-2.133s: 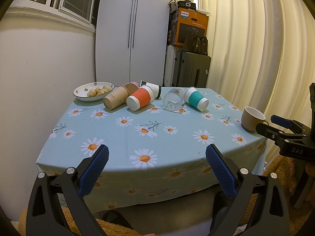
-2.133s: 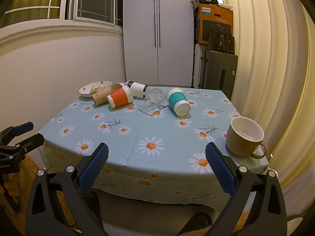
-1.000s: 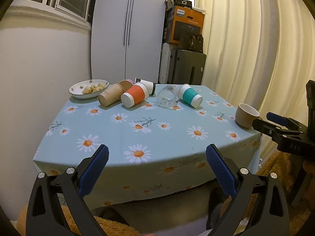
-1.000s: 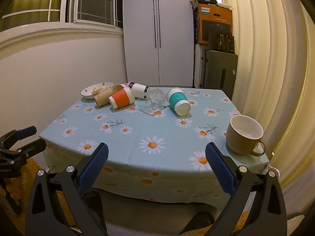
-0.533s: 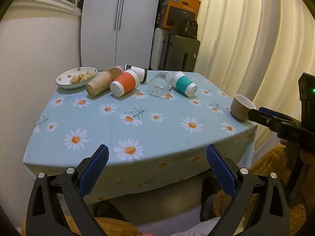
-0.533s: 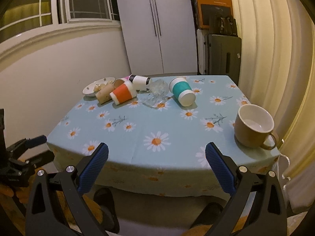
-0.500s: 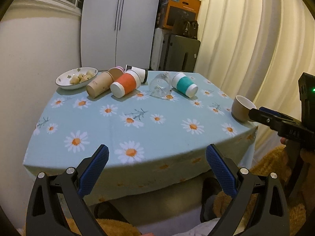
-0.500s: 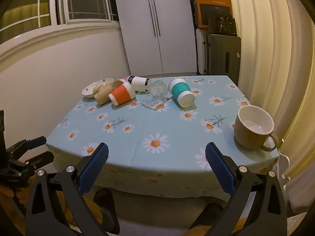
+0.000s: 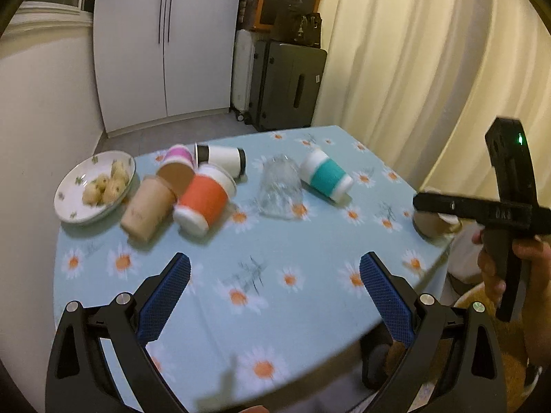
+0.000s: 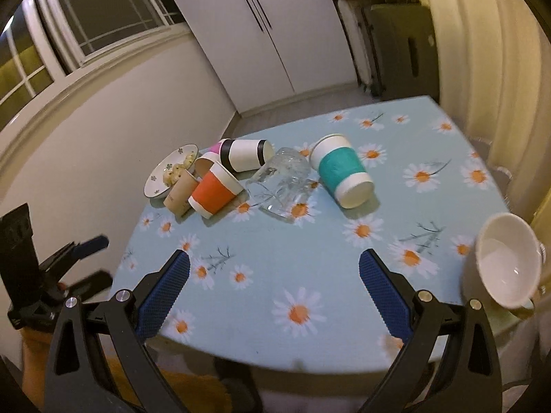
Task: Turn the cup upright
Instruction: 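Move the right tool toward the orange-banded paper cup lying on its side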
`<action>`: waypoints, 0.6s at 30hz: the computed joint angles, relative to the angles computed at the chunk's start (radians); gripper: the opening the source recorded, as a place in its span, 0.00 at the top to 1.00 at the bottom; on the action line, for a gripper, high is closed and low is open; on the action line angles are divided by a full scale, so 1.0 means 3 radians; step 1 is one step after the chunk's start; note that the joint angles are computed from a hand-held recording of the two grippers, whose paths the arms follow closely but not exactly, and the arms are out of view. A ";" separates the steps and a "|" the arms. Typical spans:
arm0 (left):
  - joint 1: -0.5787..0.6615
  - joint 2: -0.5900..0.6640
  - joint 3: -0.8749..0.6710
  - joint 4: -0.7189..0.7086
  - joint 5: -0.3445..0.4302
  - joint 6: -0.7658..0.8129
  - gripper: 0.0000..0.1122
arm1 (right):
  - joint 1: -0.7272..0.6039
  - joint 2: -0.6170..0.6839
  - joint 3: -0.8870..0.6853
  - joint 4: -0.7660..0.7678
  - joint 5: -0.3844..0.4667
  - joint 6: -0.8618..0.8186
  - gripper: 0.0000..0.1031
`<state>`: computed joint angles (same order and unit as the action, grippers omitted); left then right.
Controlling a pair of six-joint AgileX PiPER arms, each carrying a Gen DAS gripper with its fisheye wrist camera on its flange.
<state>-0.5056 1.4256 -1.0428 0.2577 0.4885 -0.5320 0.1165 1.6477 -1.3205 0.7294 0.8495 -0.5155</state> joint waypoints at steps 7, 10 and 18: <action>0.0636 0.0794 -0.1014 -0.0956 0.0485 0.1388 0.16 | -0.0003 0.0753 -0.0994 0.0021 0.0621 0.0572 0.05; 0.0787 0.1178 -0.1485 -0.1112 0.0781 0.1663 0.16 | 0.0003 0.1018 -0.1312 0.0060 0.0822 0.0708 0.05; 0.0817 0.1951 -0.2423 -0.1011 0.1340 0.1929 0.16 | -0.0050 0.1461 -0.1655 0.0275 0.1076 0.0795 0.05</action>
